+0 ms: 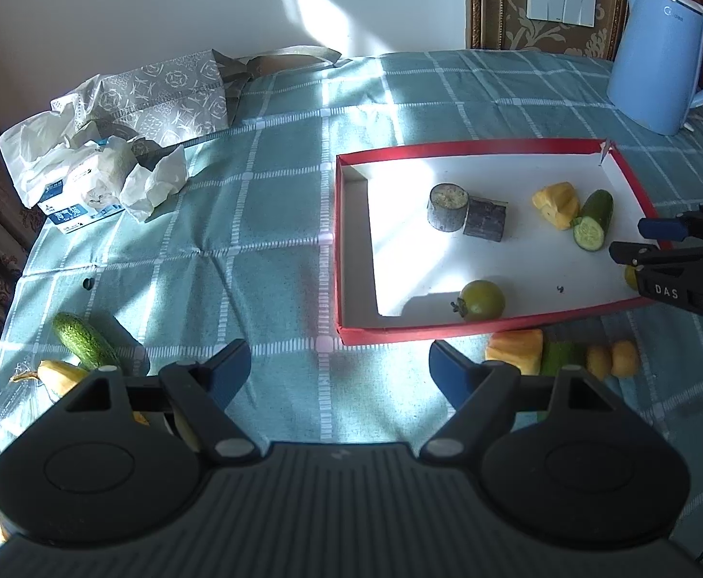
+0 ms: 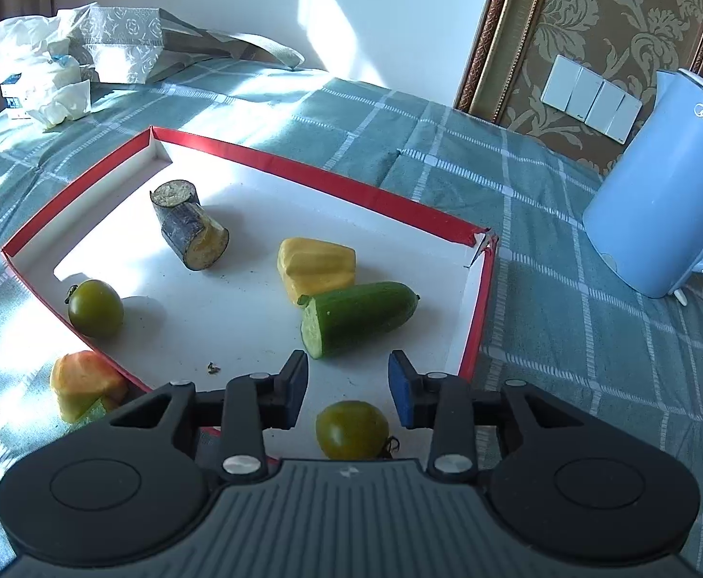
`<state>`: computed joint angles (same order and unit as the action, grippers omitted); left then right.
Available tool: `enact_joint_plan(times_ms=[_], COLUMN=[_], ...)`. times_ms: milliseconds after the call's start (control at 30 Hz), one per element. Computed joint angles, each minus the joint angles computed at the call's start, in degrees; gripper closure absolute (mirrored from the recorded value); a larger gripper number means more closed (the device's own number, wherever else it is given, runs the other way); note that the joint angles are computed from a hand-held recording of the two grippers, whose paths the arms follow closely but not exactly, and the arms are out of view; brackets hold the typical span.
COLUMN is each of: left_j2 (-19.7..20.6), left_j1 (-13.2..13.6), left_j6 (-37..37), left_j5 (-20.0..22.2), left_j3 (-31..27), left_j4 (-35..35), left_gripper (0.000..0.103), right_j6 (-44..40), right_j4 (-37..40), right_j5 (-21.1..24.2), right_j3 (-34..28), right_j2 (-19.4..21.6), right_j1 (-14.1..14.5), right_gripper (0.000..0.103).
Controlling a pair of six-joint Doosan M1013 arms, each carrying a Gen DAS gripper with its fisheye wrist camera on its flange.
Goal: Organize fruits
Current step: 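Lower the green tomato into the tray and open the right gripper, then lower the left gripper onto the green cucumber and close it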
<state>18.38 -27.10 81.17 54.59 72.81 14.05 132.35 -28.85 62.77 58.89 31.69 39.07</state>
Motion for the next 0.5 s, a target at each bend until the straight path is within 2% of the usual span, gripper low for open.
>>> enact_joint_plan(times_ms=[233, 300, 500], left_j2=[0.37, 0.46, 1.21], left_j1=[-0.62, -0.86, -1.09], left_j6=[1.71, 2.18, 3.49], left_j5=[0.25, 0.38, 1.9], left_j3=[-0.06, -0.01, -0.59], left_j4=[-1.12, -1.34, -3.71], left_gripper=[0.021, 0.021, 0.02], right_j6=[5.54, 6.48, 8.39], right_j4=[-4.59, -5.28, -5.55], right_j5=[-1.85, -2.03, -1.59], right_j3=[3.19, 4.13, 6.64], right_j2=[-3.44, -4.46, -6.67], right_j1=[1.57, 2.13, 3.51], right_gripper=[0.062, 0.058, 0.057])
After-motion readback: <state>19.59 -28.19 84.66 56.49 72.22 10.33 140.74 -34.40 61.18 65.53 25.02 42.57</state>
